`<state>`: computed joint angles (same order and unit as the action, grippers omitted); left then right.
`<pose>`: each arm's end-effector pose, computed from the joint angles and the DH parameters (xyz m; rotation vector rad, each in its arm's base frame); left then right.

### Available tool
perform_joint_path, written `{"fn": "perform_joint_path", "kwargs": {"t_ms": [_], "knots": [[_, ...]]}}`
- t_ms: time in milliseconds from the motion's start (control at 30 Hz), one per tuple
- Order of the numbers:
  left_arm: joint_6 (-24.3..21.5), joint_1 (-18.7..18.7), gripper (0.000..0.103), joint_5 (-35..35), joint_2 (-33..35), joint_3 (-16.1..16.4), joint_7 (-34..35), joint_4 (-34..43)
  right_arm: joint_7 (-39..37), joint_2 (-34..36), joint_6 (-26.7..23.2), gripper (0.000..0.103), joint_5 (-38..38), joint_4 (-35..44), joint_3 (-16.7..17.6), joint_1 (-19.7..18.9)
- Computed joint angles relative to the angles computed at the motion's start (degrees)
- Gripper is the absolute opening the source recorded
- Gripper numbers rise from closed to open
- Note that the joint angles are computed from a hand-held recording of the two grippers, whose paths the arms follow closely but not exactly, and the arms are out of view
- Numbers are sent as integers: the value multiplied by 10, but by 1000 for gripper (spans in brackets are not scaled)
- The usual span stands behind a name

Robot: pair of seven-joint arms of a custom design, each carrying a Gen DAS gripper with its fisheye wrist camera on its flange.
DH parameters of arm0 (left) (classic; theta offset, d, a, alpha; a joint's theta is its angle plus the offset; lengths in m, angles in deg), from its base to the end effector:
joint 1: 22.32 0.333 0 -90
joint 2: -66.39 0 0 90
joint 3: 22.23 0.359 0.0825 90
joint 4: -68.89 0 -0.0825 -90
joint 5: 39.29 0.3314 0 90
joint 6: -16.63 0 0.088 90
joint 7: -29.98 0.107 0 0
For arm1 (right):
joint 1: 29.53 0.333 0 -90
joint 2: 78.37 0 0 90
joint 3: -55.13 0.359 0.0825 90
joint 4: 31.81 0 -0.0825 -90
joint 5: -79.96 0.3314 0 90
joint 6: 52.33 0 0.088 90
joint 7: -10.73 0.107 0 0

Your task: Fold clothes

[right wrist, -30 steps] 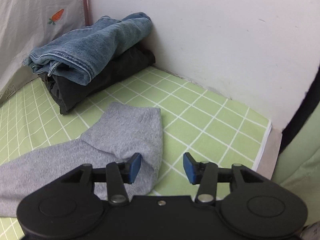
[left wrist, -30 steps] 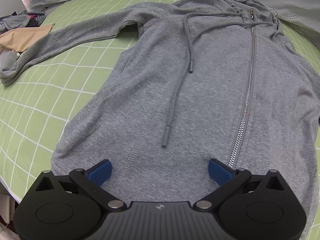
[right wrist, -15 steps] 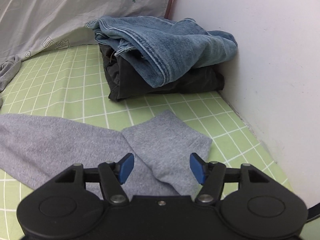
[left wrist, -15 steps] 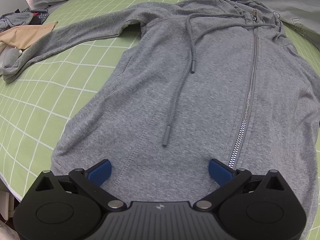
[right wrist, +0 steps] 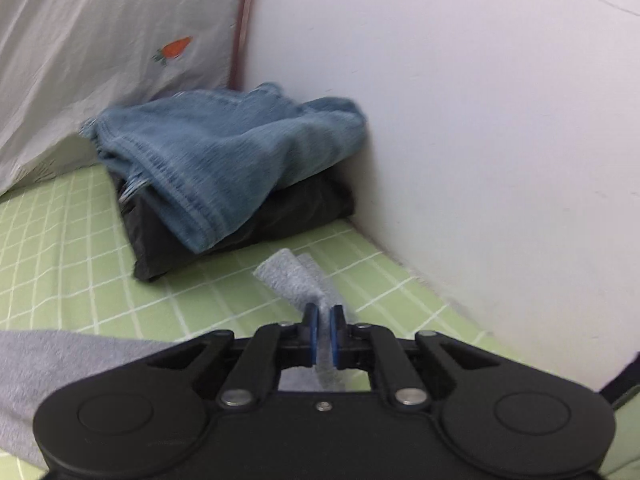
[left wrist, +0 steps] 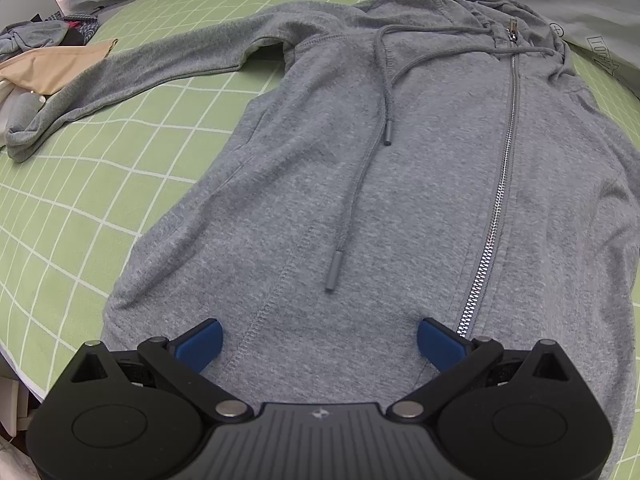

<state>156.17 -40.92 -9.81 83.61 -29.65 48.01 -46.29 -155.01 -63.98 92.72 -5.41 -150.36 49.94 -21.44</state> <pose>0.5297 -0.2508 0.3952 -2.3826 1.5166 -0.2158 0.5681 0.0428 0.4017 -1.2686 2.2321 -1.2635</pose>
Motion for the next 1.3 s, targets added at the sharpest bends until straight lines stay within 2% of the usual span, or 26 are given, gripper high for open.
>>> {"fn": "perform_joint_path", "kwargs": {"t_ms": [33, 100, 133, 167, 200, 233, 300, 367, 467, 533, 633, 733, 800, 867, 900, 967, 1067, 1100, 1133, 1200, 1267, 1300], "knots": [[0, 0, 103, 0, 0, 0, 0, 0, -6, -9, -42, 6, 27, -7, -1, 5], [0, 0, 103, -2, 1, 0, 2, 1, -63, -6, -93, 7, 98, -6, 1, 5], [0, 1, 103, -3, 1, 0, 3, 1, -92, -2, -117, 14, 132, -3, 1, 5], [1, 2, 103, -4, 1, 0, 5, 1, -101, 0, -123, 20, 144, -2, 1, 7], [1, 2, 103, -5, 1, 0, 6, 1, -105, 3, -123, 37, 148, -2, 2, 10], [2, 2, 103, -5, 2, 0, 7, 1, -109, 5, -122, 45, 152, -1, 2, 12], [3, 1, 103, -3, 1, 1, 6, 0, -116, 10, -121, 46, 161, 0, 3, 18], [4, 1, 103, -3, 2, 1, 9, 1, -125, 22, -97, 46, 163, 19, 8, 26], [7, 5, 103, -7, 4, 0, 22, 3, -165, 54, -3, 42, 161, 65, 14, 33], [7, 8, 103, -13, 4, -2, 37, 4, -198, 85, 66, 32, 174, 102, 21, 39], [-5, 7, 103, -4, 1, 4, 42, 7, -258, 135, 155, 27, 208, 161, 40, 46], [-18, 11, 103, 8, -7, 9, 44, 2, -359, 195, 221, 26, 269, 239, 86, 44], [-10, 23, 103, 5, -16, 10, 49, -11, -451, 240, 238, 26, 330, 297, 142, 29], [18, 42, 102, -17, -23, 7, 65, -28, -534, 284, 220, 26, 391, 351, 200, 15], [23, 48, 102, -23, -23, 6, 77, -29, -559, 300, 196, 26, 408, 377, 208, 22], [24, 55, 102, -29, -19, 5, 107, -24, -601, 331, 140, 26, 437, 433, 212, 43], [32, 63, 102, -26, -12, 8, 150, -16, -623, 355, 97, 25, 483, 474, 207, 58], [35, 66, 102, -24, -9, 11, 163, -13, -634, 359, 98, 15, 500, 478, 211, 54], [34, 68, 102, -25, -6, 12, 175, -9, -644, 362, 95, 3, 507, 485, 207, 57], [32, 74, 102, -36, 0, 14, 195, -1, -660, 370, 86, 2, 516, 503, 190, 69], [39, 82, 102, -58, 4, 14, 207, 1, -646, 382, 56, 2, 508, 539, 138, 103], [43, 85, 102, -67, 4, 15, 208, 0, -640, 394, 42, 1, 518, 563, 125, 110]]}}
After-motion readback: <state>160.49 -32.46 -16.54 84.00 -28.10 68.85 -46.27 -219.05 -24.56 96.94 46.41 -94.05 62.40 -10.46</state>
